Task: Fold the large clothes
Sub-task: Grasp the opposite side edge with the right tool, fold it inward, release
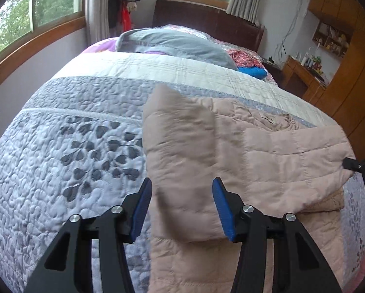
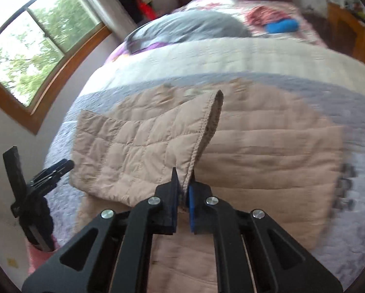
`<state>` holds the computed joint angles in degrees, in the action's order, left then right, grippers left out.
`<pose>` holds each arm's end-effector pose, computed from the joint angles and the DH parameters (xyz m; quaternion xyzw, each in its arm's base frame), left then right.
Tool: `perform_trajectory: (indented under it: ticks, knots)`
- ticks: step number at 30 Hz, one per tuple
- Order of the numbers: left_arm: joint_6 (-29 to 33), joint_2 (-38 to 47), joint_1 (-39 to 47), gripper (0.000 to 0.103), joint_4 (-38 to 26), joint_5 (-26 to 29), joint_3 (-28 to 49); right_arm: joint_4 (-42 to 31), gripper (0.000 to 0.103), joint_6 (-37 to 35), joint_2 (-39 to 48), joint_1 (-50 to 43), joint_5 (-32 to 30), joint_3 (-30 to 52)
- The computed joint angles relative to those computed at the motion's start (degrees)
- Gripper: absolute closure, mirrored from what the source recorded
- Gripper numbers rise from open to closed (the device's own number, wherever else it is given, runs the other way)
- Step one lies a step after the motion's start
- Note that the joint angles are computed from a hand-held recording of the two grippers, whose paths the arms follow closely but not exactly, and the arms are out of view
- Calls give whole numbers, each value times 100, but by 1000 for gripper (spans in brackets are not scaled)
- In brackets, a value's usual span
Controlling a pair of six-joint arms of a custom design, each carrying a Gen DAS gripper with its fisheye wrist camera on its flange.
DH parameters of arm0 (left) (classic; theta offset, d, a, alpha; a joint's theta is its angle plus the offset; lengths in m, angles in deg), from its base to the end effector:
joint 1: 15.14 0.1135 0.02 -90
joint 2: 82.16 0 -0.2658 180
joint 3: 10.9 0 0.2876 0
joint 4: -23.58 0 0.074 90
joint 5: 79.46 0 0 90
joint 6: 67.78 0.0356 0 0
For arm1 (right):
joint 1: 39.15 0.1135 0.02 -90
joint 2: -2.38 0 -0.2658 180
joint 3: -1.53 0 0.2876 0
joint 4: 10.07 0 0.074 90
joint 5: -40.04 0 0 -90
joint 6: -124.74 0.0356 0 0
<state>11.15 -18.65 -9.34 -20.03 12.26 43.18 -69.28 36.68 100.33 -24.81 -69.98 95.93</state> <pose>0.2499 0.0243 0.2167 -0.1344 0.9388 -0.0288 0.3159 0.3777 0.1091 0.2634 -0.1441 0.9471 0.2001 0.2056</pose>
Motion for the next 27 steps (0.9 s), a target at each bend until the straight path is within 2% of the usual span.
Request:
perform_trajectory:
  ticks: [4,6,9,12,15,18,20,23,27]
  knots:
    - [-80,779,-505,52,275,-348,288,62,98,-167,-66,-591,109,-224]
    - [-203,1291,-616,54,351,-356,473,193,98,-175,58,-764,46,-373]
    - [-292,1857,-717,54,462,-380,624,446,98,-107,318,-919,61,-530]
    - [-317,2045,-864,53,669,-577,526,520,97,-84,818,-1017,-30,-469]
    - [-289,2064,-848,53,789,-577,449,695,95,-36,1158,-1037,-77,-509]
    - [-259,2045,-854,53,702,-610,480,772,93,-54,1103,-1013,-44,-603]
    - [-239,1948,-868,53,569,-695,531,748,81,-48,851,-956,194,-695]
    - [-307,1362,-902,54,446,-673,452,1066,80,23,36,-837,695,-1159]
    - [-518,1138,-1323,54,284,-754,581,1014,80,44,-468,-569,402,-1280]
